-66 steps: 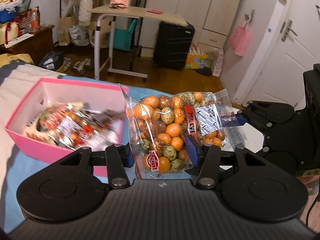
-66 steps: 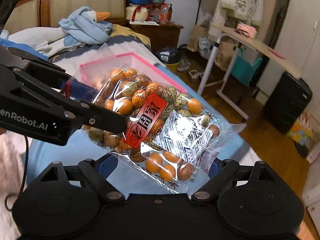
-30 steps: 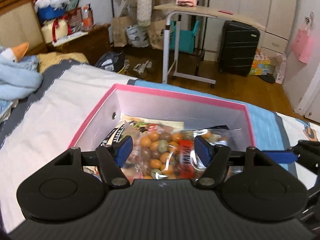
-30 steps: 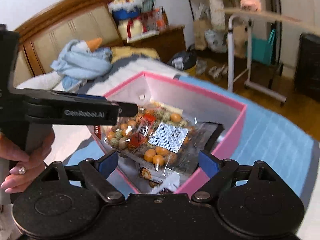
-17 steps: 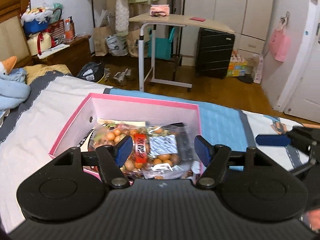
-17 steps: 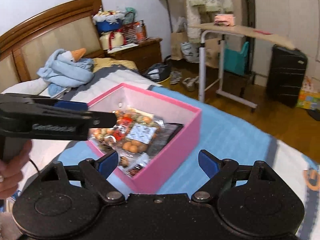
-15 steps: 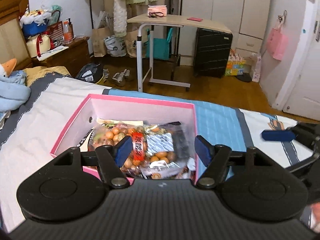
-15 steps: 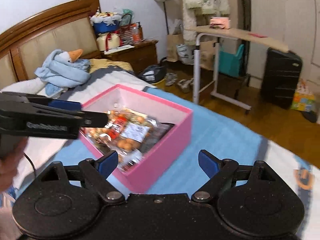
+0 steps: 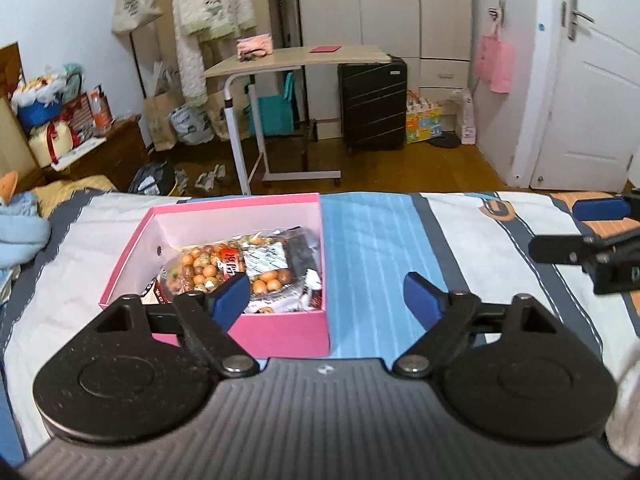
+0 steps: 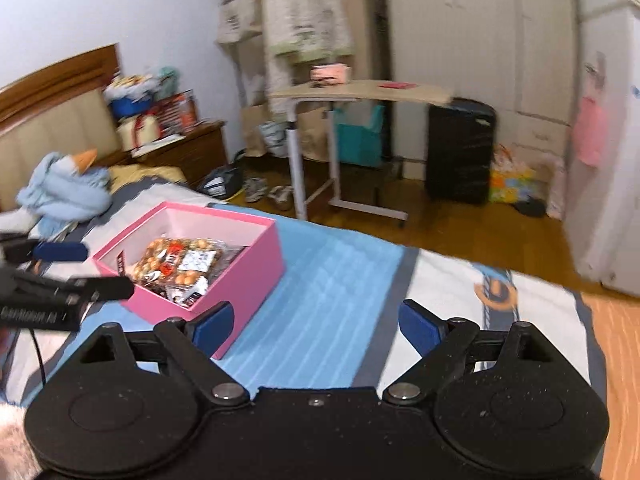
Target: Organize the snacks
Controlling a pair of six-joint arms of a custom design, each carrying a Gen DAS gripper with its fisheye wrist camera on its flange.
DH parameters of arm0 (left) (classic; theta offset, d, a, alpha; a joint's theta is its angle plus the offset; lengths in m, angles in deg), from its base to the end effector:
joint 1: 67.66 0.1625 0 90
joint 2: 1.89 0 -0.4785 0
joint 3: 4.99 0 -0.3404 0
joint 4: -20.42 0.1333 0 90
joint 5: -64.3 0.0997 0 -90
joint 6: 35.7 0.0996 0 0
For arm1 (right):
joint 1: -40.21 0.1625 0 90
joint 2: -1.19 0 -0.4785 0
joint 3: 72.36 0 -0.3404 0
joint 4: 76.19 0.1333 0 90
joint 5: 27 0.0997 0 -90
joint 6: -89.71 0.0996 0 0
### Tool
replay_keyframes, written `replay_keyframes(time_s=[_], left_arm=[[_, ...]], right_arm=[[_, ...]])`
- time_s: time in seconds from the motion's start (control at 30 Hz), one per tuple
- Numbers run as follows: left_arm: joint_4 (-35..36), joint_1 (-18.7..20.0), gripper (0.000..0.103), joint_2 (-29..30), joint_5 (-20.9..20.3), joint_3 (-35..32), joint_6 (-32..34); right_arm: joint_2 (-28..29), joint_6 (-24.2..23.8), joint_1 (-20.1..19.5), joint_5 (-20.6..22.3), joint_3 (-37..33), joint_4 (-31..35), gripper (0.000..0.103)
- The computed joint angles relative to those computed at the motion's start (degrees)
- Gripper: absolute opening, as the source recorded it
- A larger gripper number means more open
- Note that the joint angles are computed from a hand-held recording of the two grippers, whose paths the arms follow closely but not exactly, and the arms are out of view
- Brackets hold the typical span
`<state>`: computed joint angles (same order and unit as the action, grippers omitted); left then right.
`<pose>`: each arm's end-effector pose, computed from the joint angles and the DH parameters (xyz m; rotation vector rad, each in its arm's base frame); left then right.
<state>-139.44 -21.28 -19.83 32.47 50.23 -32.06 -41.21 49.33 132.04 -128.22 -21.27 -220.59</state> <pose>-0.4206 -0.7573 0.1131 0.5461 2.1274 -1.0076 0.1403 -0.8253 0.4369 0.8185 -2.4135 0.9305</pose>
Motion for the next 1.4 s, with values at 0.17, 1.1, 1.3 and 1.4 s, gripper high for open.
replay_keyframes(time_s=[0.17, 1.1, 1.3, 1.4], left_arm=[[-2.0, -0.7, 0.093, -1.0, -0.6, 3.6, -2.2], [-5.4, 0.2, 0.103, -3.1, 0.6, 11.5, -7.9], [-5.5, 0.1, 0.103, -3.1, 1.2, 11.7, -8.3], [-5.7, 0.0, 0.103, -3.2, 1.5, 12.0, -8.6]], right_arm=[[-2.2, 3.3, -0.2, -3.3, 6.9, -7.3, 0.094], [-4.6, 4.8, 0.9, -12.9, 21.0, -27.4, 0.102], [-5.0, 5.0, 0.9, -13.2, 21.7, -27.7, 0.102], [-5.1, 5.1, 1.0, -13.3, 21.8, -27.6, 0.102]])
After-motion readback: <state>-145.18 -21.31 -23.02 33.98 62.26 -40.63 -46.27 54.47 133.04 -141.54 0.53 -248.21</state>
